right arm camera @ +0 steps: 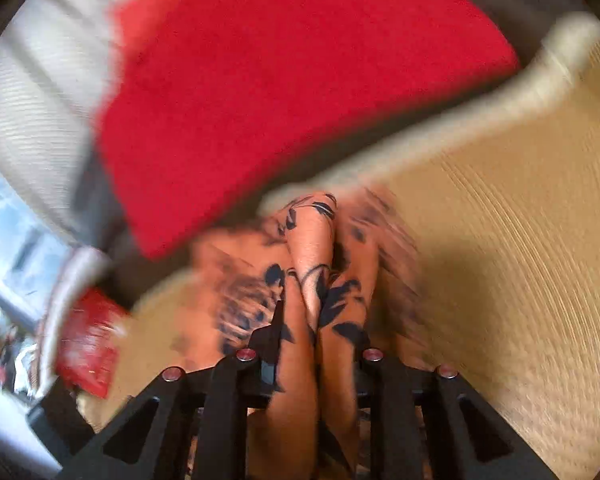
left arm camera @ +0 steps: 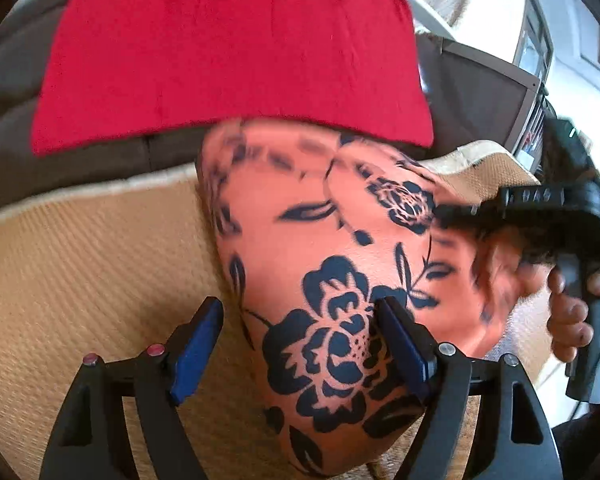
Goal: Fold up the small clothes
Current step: 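Lift and fold the blouse edge over with the right tool toward the left tool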
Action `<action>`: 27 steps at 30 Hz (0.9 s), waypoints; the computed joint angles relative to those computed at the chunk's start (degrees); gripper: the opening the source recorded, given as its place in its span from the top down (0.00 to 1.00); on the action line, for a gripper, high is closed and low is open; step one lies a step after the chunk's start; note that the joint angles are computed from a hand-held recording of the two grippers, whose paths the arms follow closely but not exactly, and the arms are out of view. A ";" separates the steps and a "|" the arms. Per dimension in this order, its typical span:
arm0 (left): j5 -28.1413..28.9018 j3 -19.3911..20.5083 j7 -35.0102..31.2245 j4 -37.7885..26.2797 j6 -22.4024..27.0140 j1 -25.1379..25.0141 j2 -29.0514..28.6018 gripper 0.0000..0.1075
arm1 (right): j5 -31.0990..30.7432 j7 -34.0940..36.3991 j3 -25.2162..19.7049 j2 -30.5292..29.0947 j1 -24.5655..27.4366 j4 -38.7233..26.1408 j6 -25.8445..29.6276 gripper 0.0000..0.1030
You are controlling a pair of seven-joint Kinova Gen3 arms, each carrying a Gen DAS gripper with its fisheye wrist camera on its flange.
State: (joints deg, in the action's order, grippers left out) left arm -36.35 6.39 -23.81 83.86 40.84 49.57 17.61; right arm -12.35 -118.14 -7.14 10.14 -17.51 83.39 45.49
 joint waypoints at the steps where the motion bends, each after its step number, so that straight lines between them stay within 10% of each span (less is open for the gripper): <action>1: 0.72 -0.33 -0.26 0.12 -0.42 0.03 -0.14 0.24 | -2.33 0.84 -0.72 0.78 1.99 -0.45 1.40 0.76; 4: -1.34 -0.99 1.01 0.50 0.47 1.27 -0.33 0.24 | -9.32 4.84 -4.43 -0.65 9.14 1.64 0.00 0.71; 7: -0.96 0.18 1.42 1.26 -0.25 0.17 -0.82 0.24 | -16.28 11.05 -1.52 -2.25 8.65 6.17 -6.99 0.20; 8: -1.18 0.15 1.81 2.12 -0.34 0.30 -1.51 0.24 | -17.66 11.84 1.08 -2.47 6.49 7.22 -9.32 0.18; 12: -2.40 0.35 2.43 1.57 0.55 0.53 -0.99 0.23 | -14.48 10.55 3.42 0.19 3.11 4.32 -11.56 0.20; 16: -3.45 0.33 1.72 -0.42 2.13 0.51 0.77 0.21 | -5.16 5.44 11.96 6.60 -6.80 -5.39 -2.80 0.71; 22: -4.80 -0.28 0.74 -4.19 7.37 2.73 2.44 0.18 | 8.71 -4.42 25.81 9.11 -21.83 -13.74 5.69 0.71; 27: -5.76 -0.68 -0.05 -6.24 10.25 4.17 3.45 0.18 | 17.79 -11.44 20.01 4.78 -20.01 -8.91 -3.82 0.69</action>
